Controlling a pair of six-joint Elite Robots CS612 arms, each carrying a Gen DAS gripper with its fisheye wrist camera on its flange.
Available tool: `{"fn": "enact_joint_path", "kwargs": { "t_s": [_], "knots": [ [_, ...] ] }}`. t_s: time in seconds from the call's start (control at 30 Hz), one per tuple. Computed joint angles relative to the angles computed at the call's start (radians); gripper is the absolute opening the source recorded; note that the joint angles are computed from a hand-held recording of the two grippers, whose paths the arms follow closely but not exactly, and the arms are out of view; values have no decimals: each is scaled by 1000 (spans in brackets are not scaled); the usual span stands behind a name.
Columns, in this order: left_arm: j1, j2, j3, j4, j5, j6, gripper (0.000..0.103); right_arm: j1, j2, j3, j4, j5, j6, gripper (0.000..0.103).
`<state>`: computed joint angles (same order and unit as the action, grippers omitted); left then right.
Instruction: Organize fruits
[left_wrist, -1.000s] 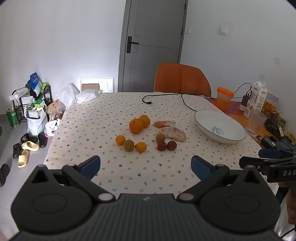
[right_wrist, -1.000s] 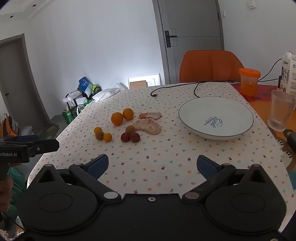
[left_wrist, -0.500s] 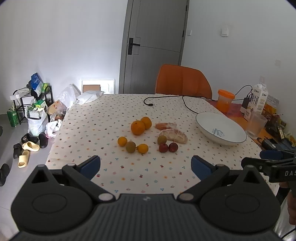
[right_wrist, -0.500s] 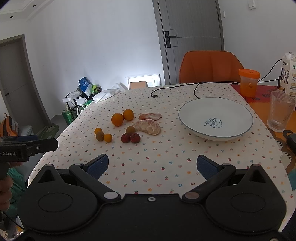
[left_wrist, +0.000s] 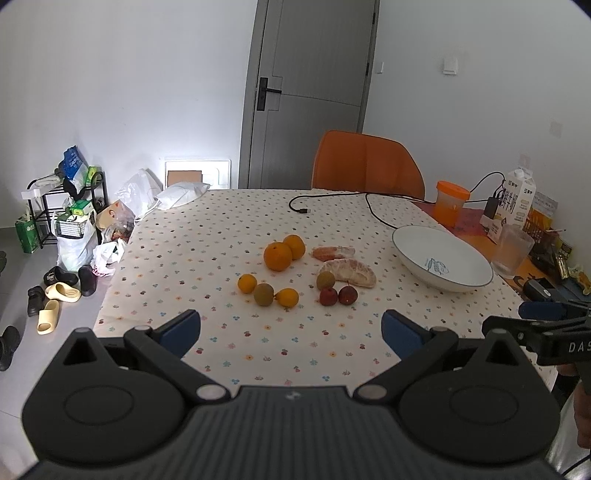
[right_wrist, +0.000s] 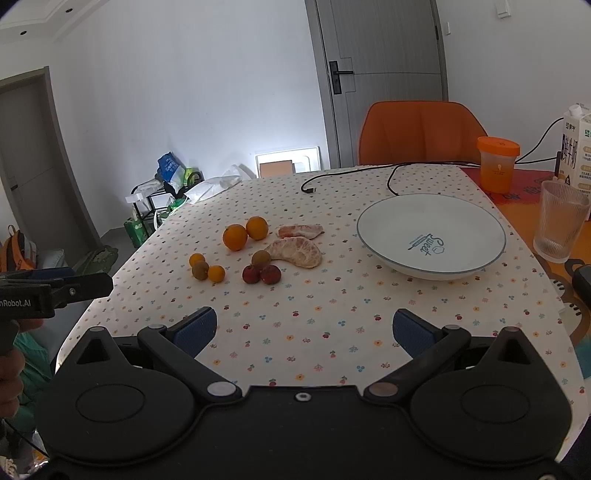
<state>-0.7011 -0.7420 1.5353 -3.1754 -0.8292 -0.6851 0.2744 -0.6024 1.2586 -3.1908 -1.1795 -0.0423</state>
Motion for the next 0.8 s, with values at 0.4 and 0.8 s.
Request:
{"fn": "enact_joint_path", "kwargs": {
  "t_s": [0.4, 0.8],
  "knots": [
    [-1, -3, 1, -3, 0, 3, 103, 1, -2, 2, 0, -1, -2, 103],
    [-1, -1, 1, -1, 1, 1, 103, 2, -3, 2, 4, -3, -3, 103]
  ]
}}
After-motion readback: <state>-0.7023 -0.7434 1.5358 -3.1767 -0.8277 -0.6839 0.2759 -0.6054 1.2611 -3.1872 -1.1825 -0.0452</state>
